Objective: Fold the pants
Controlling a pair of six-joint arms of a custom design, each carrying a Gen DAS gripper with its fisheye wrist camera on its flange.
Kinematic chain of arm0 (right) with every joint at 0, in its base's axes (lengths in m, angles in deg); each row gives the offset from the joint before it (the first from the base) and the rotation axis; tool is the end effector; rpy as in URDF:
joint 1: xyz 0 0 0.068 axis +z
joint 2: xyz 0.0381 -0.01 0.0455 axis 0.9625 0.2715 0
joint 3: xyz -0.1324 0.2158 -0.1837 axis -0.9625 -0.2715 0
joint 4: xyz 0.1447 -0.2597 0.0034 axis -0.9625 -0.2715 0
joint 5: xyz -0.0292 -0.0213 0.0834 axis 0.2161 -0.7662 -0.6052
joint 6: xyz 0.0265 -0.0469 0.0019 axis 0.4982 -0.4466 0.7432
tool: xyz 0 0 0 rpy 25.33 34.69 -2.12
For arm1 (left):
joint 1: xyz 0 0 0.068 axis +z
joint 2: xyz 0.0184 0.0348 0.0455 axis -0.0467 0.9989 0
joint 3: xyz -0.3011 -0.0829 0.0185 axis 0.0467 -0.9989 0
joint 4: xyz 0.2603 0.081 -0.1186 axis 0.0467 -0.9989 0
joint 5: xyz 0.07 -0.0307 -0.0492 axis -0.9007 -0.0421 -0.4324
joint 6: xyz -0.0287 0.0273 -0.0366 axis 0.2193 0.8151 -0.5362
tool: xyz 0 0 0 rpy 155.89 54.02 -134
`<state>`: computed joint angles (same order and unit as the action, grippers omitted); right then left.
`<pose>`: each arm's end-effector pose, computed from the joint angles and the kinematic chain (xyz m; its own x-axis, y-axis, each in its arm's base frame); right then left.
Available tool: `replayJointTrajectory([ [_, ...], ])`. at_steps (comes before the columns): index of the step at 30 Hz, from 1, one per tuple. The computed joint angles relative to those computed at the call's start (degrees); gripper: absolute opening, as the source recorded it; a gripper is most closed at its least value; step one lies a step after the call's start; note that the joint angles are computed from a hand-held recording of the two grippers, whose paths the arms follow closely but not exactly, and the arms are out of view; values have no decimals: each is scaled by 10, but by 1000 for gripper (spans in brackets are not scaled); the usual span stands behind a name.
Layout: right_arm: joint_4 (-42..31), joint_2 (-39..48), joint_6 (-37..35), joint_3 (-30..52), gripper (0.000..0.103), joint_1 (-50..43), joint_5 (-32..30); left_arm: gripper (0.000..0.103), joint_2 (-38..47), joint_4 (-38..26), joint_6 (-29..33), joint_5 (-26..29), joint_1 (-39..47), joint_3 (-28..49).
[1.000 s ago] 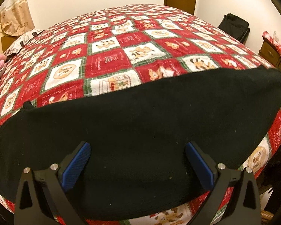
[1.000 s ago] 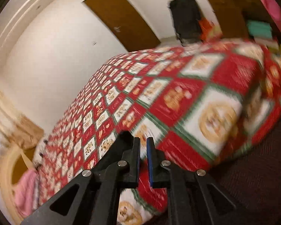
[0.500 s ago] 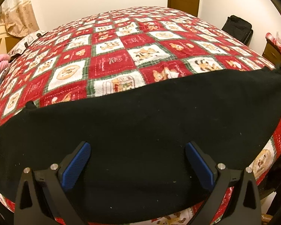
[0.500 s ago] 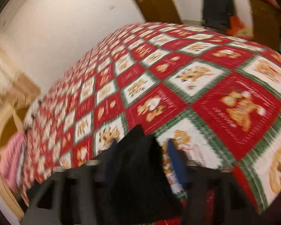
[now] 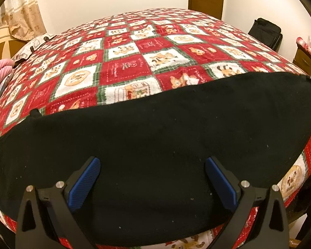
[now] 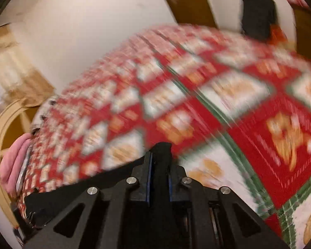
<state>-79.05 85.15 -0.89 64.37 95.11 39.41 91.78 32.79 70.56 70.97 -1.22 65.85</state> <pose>0.1547 0.0470 0.1624 -0.4955 0.6536 -0.5721 0.4913 0.7541 0.4359 0.2914 -0.0033 0.1043 -0.6814 0.4291 -0.5930 0.5154 0.8565 0.0275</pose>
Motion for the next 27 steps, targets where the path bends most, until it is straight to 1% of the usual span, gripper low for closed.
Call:
replayJointTrajectory([
  [1, 15, -40, 3, -23, 13, -18, -24, 103, 0, 1, 1, 0, 0, 0],
  [2, -9, -94, 7, -32, 19, -27, -34, 103, 1, 1, 0, 0, 0, 0],
  [3, -42, -123, 24, -28, 21, -23, -22, 103, 1, 0, 0, 0, -1, 1],
  [4, -98, -141, 61, -12, 21, 6, 34, 103, 2, 0, 0, 0, -1, 1],
  [6, -210, -154, 164, 23, 21, 98, 182, 103, 1, -1, 1, 1, -1, 1],
  [7, -278, -138, 251, 47, 21, 167, 261, 103, 0, -3, 2, 3, 0, 2],
  [8, -332, -101, 324, 72, 21, 234, 323, 103, -4, -5, 3, 4, 1, 2],
  [9, -369, -51, 377, 96, 21, 288, 361, 103, -8, -5, 3, 6, 2, 1],
  [10, -375, 14, 391, 125, 21, 331, 380, 103, -12, -2, 3, 8, 4, 0],
  [11, -358, 51, 384, 139, 21, 348, 383, 103, -19, 6, 4, 10, 7, -4],
  [12, -300, 87, 341, 146, 21, 356, 371, 103, -29, 20, 5, 11, 12, -11],
  [14, -129, 149, 232, 141, 21, 344, 315, 103, -34, 38, 6, 12, 23, -15],
  [16, 15, 231, 164, 144, 21, 322, 252, 103, -24, 44, 9, 13, 44, -7],
  [17, 73, 277, 136, 153, 21, 311, 221, 103, -16, 45, 12, 13, 58, -1],
  [21, 235, 418, 101, 186, 21, 299, 146, 103, 33, 64, 22, 2, 140, 29],
  [22, 269, 451, 107, 192, 21, 298, 115, 103, 55, 59, 22, -4, 163, 48],
  [23, 287, 482, 117, 204, 21, 297, 89, 103, 81, 33, 21, 12, 194, 77],
  [24, 299, 506, 126, 212, 22, 301, 77, 103, 118, -47, 27, 81, 242, 134],
  [25, 295, 524, 124, 227, 22, 306, 88, 103, 138, -90, 30, 114, 266, 167],
  [26, 272, 532, 116, 246, 22, 312, 107, 103, 141, -86, 23, 110, 279, 176],
  [27, 253, 533, 108, 259, 21, 314, 113, 103, 137, -58, 14, 81, 288, 174],
])
